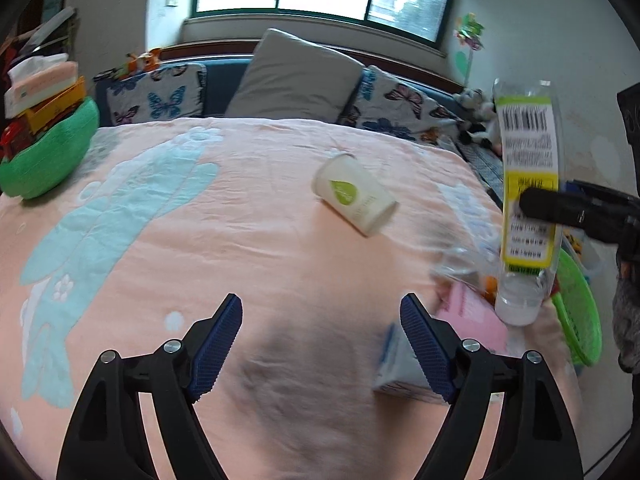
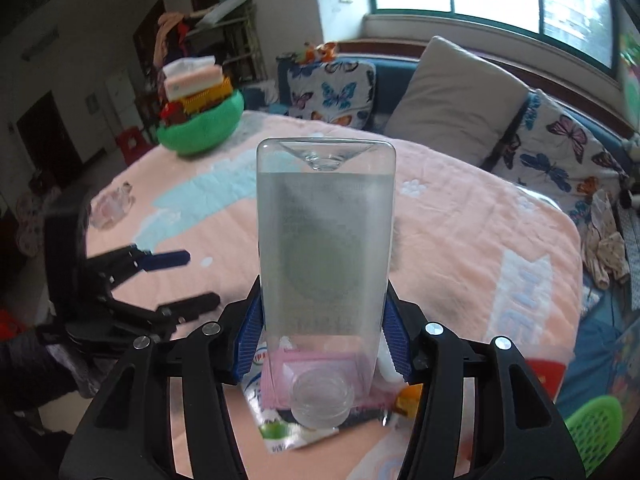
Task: Collect trash
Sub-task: 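Grasp the clear plastic bottle with the right gripper and lift it, then grasp the pink packet on the milk carton with the left gripper while the right gripper holds the bottle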
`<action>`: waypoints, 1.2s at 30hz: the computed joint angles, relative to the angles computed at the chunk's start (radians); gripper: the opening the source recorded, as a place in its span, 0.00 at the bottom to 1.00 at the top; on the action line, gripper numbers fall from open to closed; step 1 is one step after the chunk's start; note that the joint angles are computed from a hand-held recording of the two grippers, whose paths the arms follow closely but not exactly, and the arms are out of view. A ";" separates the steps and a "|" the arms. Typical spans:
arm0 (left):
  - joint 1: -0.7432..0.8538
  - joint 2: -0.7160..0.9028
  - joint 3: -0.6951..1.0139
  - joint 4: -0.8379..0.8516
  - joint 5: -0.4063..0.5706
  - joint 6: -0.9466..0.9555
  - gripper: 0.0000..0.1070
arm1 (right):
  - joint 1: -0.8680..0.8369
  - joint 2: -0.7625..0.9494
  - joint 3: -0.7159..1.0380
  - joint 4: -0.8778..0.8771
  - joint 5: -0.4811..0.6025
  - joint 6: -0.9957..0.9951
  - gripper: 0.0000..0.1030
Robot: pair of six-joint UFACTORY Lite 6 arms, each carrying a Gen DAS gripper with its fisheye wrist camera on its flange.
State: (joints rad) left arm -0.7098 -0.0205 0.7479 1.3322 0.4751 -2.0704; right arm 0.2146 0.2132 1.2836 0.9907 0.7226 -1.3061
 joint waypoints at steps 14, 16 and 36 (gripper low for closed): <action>-0.160 0.286 0.186 0.042 -0.106 0.014 0.89 | -0.351 -0.251 -0.278 0.166 0.168 -0.209 0.53; -0.162 0.320 0.207 0.039 -0.117 0.013 0.89 | -0.391 -0.259 -0.296 0.172 0.187 -0.230 0.53; -0.181 0.347 0.308 -0.039 -0.009 0.129 0.90 | -0.722 -0.245 -0.356 0.181 0.328 -0.349 0.53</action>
